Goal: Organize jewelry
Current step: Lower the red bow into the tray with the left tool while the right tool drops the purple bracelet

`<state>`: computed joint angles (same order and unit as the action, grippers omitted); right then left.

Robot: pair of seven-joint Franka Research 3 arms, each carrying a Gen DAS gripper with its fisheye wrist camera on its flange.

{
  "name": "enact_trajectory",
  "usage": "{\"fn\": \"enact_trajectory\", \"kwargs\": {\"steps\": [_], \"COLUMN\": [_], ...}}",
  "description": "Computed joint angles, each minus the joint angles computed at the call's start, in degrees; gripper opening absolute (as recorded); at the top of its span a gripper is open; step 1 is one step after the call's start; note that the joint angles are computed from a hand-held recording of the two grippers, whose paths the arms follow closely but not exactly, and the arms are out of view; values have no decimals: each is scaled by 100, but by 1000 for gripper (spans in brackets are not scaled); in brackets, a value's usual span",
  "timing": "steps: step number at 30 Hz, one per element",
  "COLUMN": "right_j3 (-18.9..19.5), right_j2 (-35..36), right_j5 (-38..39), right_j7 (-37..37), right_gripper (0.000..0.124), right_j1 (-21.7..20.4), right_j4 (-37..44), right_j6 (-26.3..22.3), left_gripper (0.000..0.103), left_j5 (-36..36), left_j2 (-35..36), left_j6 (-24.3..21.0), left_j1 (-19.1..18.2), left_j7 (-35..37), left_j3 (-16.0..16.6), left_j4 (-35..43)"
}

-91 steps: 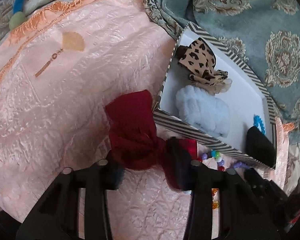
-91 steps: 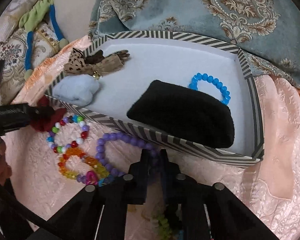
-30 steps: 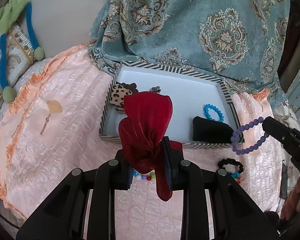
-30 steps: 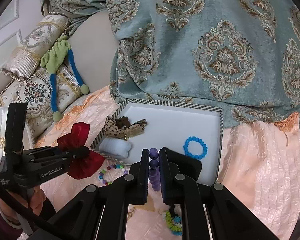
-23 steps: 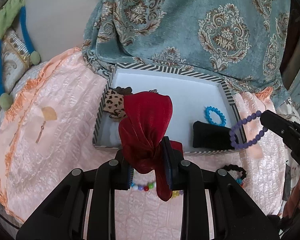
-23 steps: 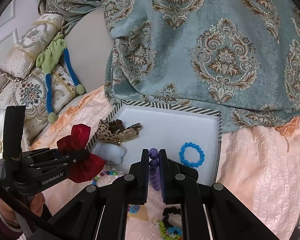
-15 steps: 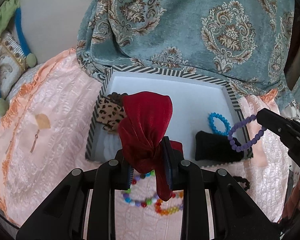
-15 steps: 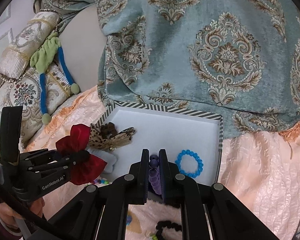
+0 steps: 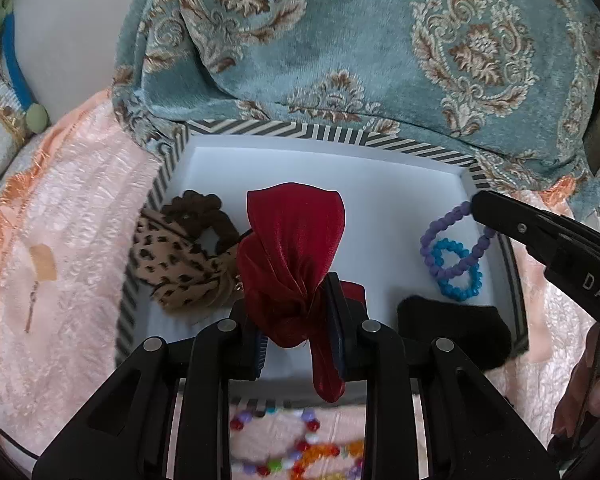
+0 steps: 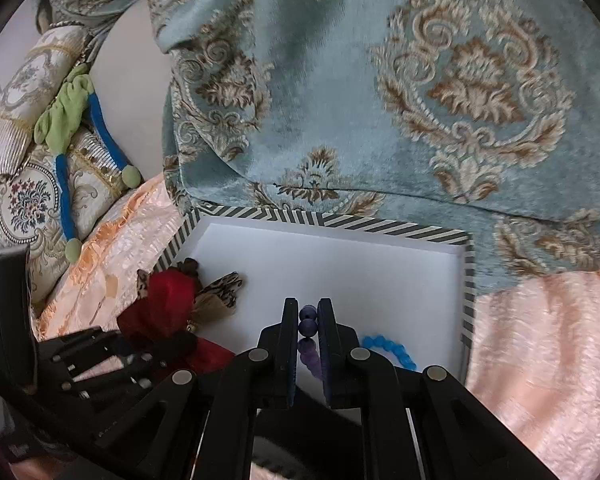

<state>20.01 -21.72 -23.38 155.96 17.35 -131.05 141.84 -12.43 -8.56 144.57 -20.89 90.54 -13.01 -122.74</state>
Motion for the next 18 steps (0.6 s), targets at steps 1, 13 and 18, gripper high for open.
{"fn": "enact_trajectory", "kwargs": {"steps": [1,13,18], "right_j3": [-37,-402,-476], "right_j2": [71,632,456], "right_j5": [-9,-479,-444], "right_j7": [-46,90,293], "right_gripper": [9,9,30], "right_j1": [-18,-293,-227], "right_j4": [14,14,-236], "right_j6": [64,-8,-25], "left_gripper": [24,26,43], "left_j5": [40,421,394], "left_j2": [83,585,646], "left_j6": [11,111,122], "left_j1": [5,121,135], "left_j7": [-50,-411,-434], "left_j3": [-18,-174,-194], "left_j4": [43,238,257]}}
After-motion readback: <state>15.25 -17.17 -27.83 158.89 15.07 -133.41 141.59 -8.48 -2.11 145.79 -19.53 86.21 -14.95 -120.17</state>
